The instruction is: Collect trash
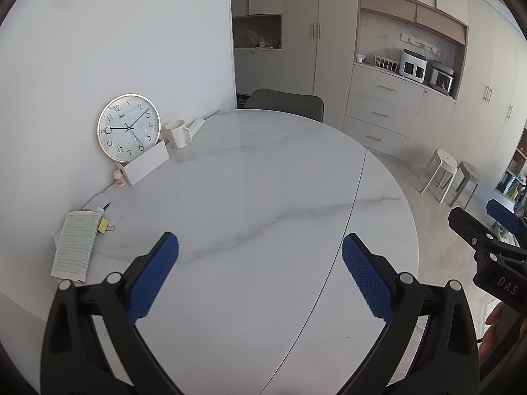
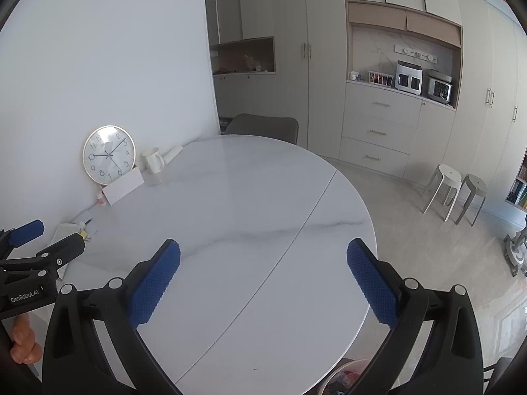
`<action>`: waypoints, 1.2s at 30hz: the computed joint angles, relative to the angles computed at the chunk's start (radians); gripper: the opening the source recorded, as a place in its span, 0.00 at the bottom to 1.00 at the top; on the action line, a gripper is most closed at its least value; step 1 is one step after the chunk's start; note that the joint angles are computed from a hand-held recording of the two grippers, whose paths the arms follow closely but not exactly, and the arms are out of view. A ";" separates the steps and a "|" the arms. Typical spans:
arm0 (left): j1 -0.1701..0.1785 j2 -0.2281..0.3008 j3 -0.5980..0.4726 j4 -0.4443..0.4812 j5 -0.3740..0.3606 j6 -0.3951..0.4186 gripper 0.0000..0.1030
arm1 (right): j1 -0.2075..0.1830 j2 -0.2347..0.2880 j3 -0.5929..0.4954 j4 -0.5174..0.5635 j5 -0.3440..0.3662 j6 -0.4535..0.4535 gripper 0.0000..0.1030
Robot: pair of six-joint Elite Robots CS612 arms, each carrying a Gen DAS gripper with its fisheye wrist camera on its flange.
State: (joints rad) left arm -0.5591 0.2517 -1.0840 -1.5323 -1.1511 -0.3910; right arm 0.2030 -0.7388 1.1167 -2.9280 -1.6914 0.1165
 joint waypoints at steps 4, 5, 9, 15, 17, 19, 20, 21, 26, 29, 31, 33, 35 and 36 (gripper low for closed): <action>0.001 -0.005 0.008 0.002 -0.012 -0.009 0.92 | -0.001 0.000 0.000 0.001 0.001 0.000 0.98; 0.001 -0.005 0.008 0.003 -0.017 -0.012 0.92 | -0.001 0.000 0.000 0.000 0.003 0.000 0.98; -0.001 -0.005 0.009 0.001 -0.013 -0.017 0.92 | -0.002 -0.001 0.000 0.001 0.004 0.001 0.98; -0.002 -0.001 0.006 -0.013 -0.037 -0.029 0.92 | -0.003 0.001 -0.001 0.007 0.009 -0.003 0.98; -0.002 0.000 0.005 -0.011 -0.045 -0.034 0.92 | -0.004 0.001 0.001 0.008 0.009 -0.008 0.98; -0.004 0.000 0.005 -0.007 -0.040 -0.035 0.92 | -0.004 -0.001 0.006 0.004 0.007 -0.010 0.98; -0.005 0.000 0.006 -0.006 -0.036 -0.036 0.92 | -0.005 -0.001 0.008 0.002 0.007 -0.011 0.98; -0.006 0.001 0.005 -0.006 -0.033 -0.036 0.92 | -0.004 -0.002 0.010 0.000 0.006 -0.010 0.98; -0.011 -0.001 0.007 -0.005 -0.025 -0.041 0.92 | -0.006 -0.007 0.021 -0.008 0.007 -0.006 0.98; -0.011 -0.001 0.008 0.000 -0.030 -0.047 0.92 | -0.006 -0.009 0.025 -0.010 0.007 -0.005 0.98; -0.011 -0.001 0.006 0.003 -0.034 -0.052 0.92 | -0.007 -0.011 0.028 -0.011 0.010 -0.006 0.98; -0.010 0.000 0.005 -0.002 -0.049 -0.049 0.92 | -0.009 -0.014 0.033 -0.014 0.013 -0.008 0.98; -0.010 0.002 0.003 -0.005 -0.057 -0.051 0.92 | -0.009 -0.015 0.036 -0.016 0.015 -0.008 0.98; -0.010 0.004 0.001 -0.009 -0.054 -0.055 0.92 | -0.010 -0.015 0.036 -0.016 0.016 -0.008 0.98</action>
